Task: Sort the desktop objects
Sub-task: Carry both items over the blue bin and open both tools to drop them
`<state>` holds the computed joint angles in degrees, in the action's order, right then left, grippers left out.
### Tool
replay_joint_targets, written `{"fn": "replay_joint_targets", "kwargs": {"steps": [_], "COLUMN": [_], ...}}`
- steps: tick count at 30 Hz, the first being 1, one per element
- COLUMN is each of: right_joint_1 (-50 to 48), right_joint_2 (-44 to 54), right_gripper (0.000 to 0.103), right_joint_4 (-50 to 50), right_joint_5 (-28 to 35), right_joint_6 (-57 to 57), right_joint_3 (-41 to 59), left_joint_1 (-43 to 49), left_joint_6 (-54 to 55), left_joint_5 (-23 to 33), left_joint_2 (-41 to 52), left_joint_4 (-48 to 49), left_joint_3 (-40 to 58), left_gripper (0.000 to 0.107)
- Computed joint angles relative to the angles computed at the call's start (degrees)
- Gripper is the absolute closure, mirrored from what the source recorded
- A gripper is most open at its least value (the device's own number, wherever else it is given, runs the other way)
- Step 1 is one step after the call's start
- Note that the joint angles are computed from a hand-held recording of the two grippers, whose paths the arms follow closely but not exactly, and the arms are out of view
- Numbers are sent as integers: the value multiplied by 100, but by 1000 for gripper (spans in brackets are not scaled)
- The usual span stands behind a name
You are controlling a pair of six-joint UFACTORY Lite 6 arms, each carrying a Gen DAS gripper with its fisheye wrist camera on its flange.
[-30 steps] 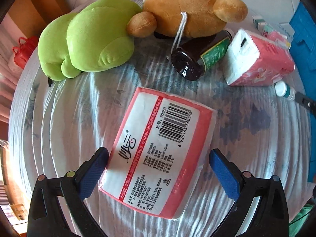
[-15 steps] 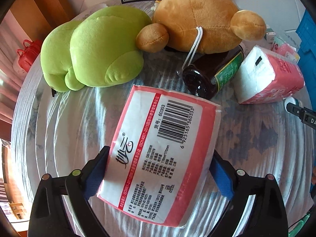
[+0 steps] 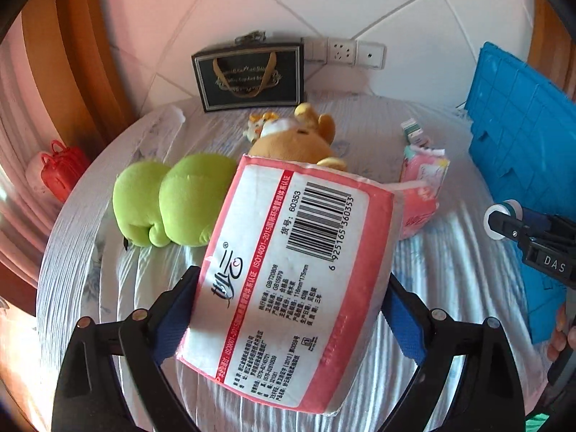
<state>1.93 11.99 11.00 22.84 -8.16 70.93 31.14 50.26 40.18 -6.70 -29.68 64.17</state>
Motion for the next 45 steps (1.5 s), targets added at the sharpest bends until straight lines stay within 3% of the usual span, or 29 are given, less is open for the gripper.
{"fn": "replay_joint_targets", "kwargs": {"steps": [5,9,15,19,24,27,32,38,45], "right_joint_1": [475,902,838,-105,-2521,-4263,-6865,-8284,-8666], "right_joint_2": [-1429,-2527,-3559,-4036,-4427,-4372,-3834,-2951,-1818], "right_gripper": [44,44,44,44,44,44,44,44,44], "right_joint_4": [-1029,-2963,-3835,-3041,-295,1457,3925,4767,4710], "right_joint_5": [110,455,1119,1219,1294,1720,2803,3442,3270], "right_joint_6": [1252,3269,3772,2720,-278,-2077,-4810,-6079,-6525], "right_joint_3": [-298,-405,-121,35,143,309,499,823,1370], "left_joint_1": [-48,-437,-1818,-3170,-5159,-6283,-8045,-9358,-9881], "left_joint_6": [469,317,-741,-2019,-4282,-5737,-7669,-8495,-8237], "left_joint_5": [332,547,352,90,-197,-226,233,942,1857], "left_joint_2": [-758,-1183,-1650,-1668,-1462,-1124,-230,1223,3189], "left_joint_4": [-660,-902,-494,395,2236,3602,5498,6358,6016], "left_joint_3": [-43,168,615,1061,1652,2106,3158,4657,6803], "left_gripper": [12,12,12,12,12,12,12,12,12]}}
